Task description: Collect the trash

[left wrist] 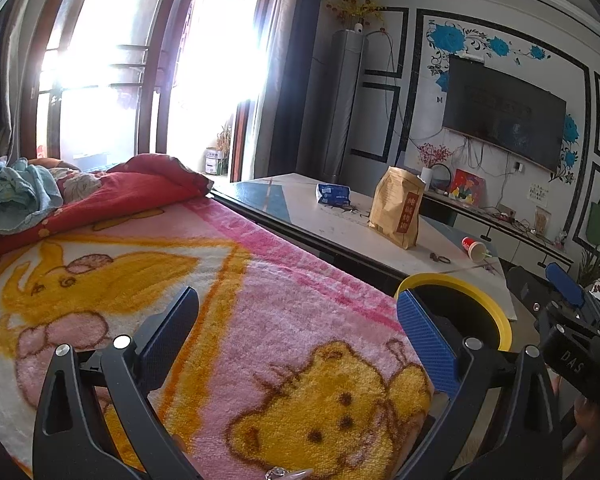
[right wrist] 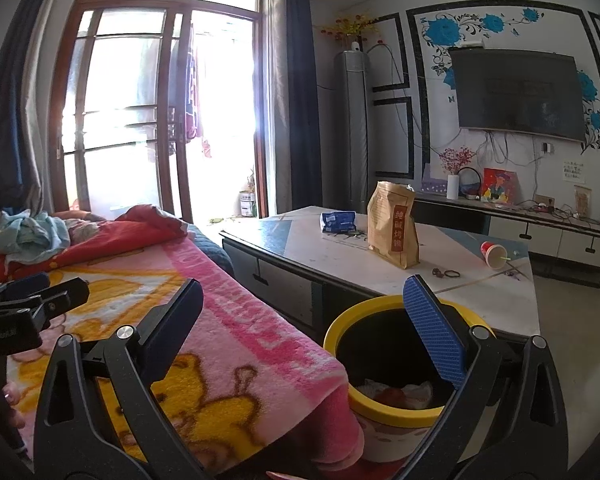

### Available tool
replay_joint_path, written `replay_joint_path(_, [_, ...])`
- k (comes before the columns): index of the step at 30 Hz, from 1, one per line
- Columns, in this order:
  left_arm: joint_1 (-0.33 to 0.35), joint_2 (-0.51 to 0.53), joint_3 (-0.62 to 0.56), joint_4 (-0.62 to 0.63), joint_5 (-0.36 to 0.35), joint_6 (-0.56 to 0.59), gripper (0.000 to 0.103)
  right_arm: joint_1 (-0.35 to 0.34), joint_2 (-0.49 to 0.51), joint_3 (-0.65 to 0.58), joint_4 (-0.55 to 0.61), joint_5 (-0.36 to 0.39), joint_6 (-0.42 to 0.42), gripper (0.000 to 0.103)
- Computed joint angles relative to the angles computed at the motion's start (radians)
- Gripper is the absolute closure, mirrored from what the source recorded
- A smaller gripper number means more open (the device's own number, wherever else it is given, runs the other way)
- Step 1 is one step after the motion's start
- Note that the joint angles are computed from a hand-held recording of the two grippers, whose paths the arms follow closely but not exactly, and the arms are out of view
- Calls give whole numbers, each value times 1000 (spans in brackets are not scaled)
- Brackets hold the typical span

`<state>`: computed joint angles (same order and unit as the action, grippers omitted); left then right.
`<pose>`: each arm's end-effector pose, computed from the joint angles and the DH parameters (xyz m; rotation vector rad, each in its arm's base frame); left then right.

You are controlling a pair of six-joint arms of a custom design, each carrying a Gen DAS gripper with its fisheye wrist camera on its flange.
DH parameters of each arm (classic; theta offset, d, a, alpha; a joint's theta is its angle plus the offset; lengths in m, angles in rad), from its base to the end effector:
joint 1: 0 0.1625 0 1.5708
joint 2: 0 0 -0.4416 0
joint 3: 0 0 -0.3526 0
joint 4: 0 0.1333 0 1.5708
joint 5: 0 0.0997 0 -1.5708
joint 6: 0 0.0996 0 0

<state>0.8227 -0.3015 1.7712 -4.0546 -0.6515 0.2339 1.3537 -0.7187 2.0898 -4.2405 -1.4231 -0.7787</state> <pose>-0.2260 -0.5559 -0.0044 0.4849 2.1417 -1.4040 0.0316 -0.5436 0.1772 0.7212 -2.0589 1.5296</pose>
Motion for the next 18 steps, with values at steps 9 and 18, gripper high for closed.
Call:
replay_joint_path(9, [4,1,-5,17,8,1,6,1,-2,2,2,-4,1,11])
replay_joint_path(18, [30,-106,141,8,118,-178,6,89,-9,-27,231,43,0,11])
